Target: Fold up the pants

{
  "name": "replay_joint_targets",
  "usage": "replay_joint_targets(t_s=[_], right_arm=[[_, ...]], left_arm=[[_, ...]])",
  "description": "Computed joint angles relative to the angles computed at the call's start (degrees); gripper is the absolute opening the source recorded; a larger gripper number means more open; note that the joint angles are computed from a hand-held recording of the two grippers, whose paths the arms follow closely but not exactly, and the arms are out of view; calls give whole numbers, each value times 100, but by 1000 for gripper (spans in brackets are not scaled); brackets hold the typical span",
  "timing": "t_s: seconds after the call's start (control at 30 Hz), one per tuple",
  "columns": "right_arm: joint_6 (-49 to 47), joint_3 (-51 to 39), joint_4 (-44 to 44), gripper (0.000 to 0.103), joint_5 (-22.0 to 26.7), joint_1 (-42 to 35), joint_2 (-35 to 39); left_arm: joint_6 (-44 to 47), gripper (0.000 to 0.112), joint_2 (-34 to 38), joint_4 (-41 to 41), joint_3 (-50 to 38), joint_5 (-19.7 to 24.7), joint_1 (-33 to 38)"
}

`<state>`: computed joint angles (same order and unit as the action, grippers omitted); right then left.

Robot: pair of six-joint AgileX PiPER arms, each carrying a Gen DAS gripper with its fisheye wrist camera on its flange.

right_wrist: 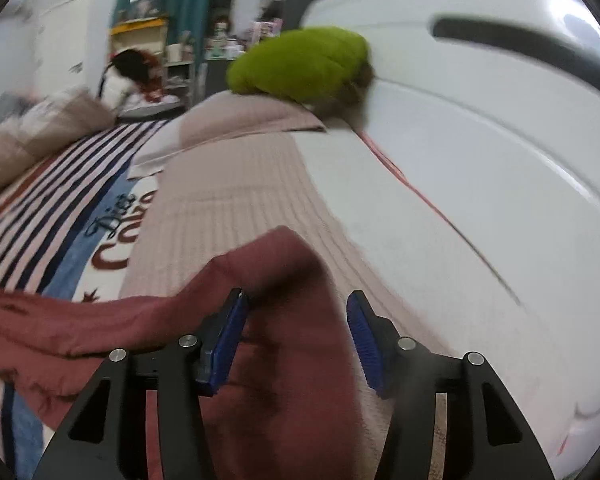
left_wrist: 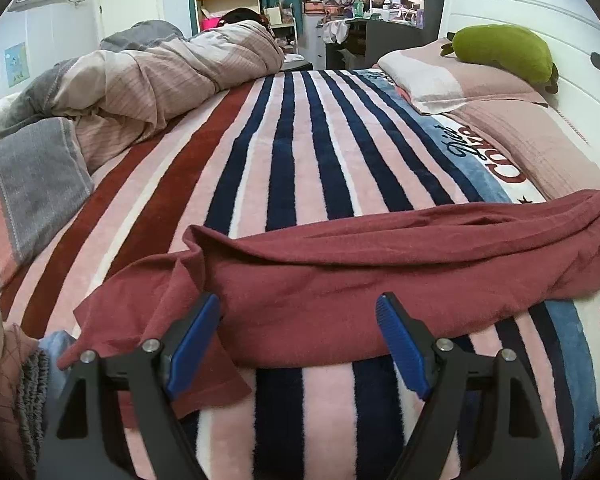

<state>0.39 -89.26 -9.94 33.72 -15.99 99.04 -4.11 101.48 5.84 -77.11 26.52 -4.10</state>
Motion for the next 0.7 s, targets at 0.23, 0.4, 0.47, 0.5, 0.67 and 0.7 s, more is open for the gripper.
replay_joint_targets(t_s=[0.23, 0.4, 0.47, 0.5, 0.67, 0.7], right_arm=[[-1083, 527, 1496, 58, 70, -523, -554], [-1142, 1194, 1644, 66, -75, -463, -1078], [-1108, 1384, 1659, 66, -127, -442, -1195], [-1064, 1460, 1644, 66, -129, -416, -1237], [-799, 1685, 1538, 66, -152, -299, -1320], [-628, 1751, 1407, 66, -199, -248, -1352]], left_arm=[[48, 79, -273, 132, 163, 148, 212], [75, 81, -477, 500, 598, 290, 401], [-217, 81, -487, 1002, 758, 239, 365], [-400, 81, -460, 1304, 821, 223, 332], [-1093, 70, -301, 2312, 952, 29, 335], [-1218, 48, -299, 2476, 938, -13, 354]])
